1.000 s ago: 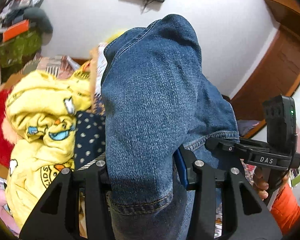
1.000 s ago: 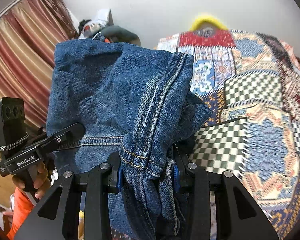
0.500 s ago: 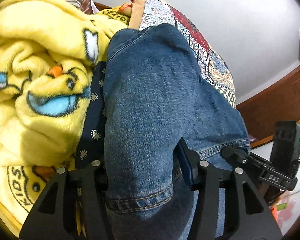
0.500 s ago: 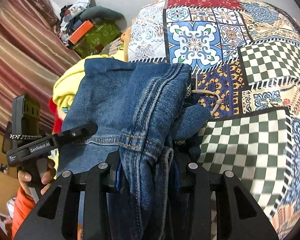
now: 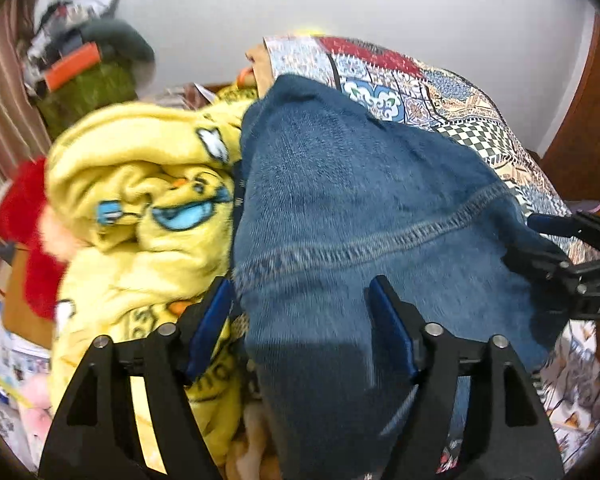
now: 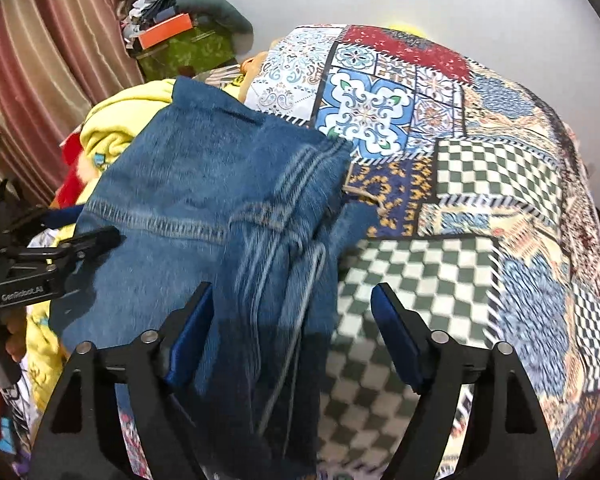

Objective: Fold large clothes

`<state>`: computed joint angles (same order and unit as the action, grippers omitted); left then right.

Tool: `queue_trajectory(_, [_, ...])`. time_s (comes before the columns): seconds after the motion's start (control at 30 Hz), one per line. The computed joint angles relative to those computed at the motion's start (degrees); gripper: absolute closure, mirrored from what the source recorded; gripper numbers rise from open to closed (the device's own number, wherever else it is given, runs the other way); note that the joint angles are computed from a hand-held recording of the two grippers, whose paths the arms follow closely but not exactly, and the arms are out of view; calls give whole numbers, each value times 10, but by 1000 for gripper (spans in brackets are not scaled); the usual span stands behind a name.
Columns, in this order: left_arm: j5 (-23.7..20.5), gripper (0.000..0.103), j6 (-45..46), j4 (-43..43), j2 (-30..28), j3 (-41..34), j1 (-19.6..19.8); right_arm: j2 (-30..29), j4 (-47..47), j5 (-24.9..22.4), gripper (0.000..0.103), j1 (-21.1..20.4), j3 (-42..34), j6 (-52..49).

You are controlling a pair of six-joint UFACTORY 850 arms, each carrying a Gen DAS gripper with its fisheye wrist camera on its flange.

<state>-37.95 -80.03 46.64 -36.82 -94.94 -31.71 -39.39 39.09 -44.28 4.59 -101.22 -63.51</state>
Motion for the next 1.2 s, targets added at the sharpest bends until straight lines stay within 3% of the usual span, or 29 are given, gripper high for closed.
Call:
queue_trajectory(0.03, [-8, 21, -5, 6, 4, 6, -7, 9, 1, 2, 26, -3, 11, -4])
queue_trajectory(0.17, [-50, 20, -56, 58, 14, 30, -35, 33, 21, -1, 26, -19, 43, -8])
queue_trajectory(0.33, [-86, 20, -92, 58, 33, 43, -58, 58, 7, -22, 26, -30, 62, 7])
queue_trajectory(0.53, [-145, 20, -165, 132, 83, 50, -104, 143, 87, -1, 26, -51, 135, -83])
queue_trajectory(0.87, [-295, 20, -256, 319, 144, 33, -227, 325, 374, -102, 26, -137, 263, -310])
queue_trajectory(1.0, [-349, 20, -278, 371, 143, 19, -274, 373, 447, -161, 26, -169, 307, -357])
queue_trajectory(1.2, [-415, 20, -279, 405, 118, -13, -320, 427, 505, -188, 26, -196, 363, -403])
